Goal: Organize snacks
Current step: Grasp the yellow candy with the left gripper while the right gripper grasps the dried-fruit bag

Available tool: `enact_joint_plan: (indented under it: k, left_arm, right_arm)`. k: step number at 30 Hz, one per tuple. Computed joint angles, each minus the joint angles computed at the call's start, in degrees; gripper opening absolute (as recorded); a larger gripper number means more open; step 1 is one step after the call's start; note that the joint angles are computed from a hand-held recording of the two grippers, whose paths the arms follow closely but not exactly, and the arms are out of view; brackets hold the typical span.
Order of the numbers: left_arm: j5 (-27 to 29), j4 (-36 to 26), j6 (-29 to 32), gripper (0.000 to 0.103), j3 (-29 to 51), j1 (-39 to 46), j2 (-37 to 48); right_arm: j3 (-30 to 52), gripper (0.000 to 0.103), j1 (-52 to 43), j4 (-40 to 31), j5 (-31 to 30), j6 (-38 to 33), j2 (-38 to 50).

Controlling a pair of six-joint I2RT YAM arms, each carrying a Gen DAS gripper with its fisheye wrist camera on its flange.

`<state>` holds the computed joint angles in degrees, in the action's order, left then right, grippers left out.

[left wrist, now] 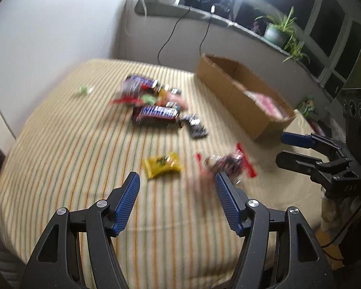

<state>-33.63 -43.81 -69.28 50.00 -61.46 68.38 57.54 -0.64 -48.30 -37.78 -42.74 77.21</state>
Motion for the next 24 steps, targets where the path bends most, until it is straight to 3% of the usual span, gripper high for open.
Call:
enact_joint_plan:
  k: [8,15,24]
  left_arm:
    - [1.14,0.65,2.63,0.063,-2.48,3.39,1.59]
    - [4.57,2.49,14.17,0.058,-1.44,8.47,5.06]
    - [8.07,8.15,22.64,0.049,-1.86,13.22,6.28]
  right_arm:
    - [-4.67,0.085,6.98,5.47,4.58,2.46,-0.41]
    - [-7.19,0.085,12.82,10.40,10.28,2.91,1.20]
    - [-8.15,0.085,16.18,14.92,13.12,4.43,5.02]
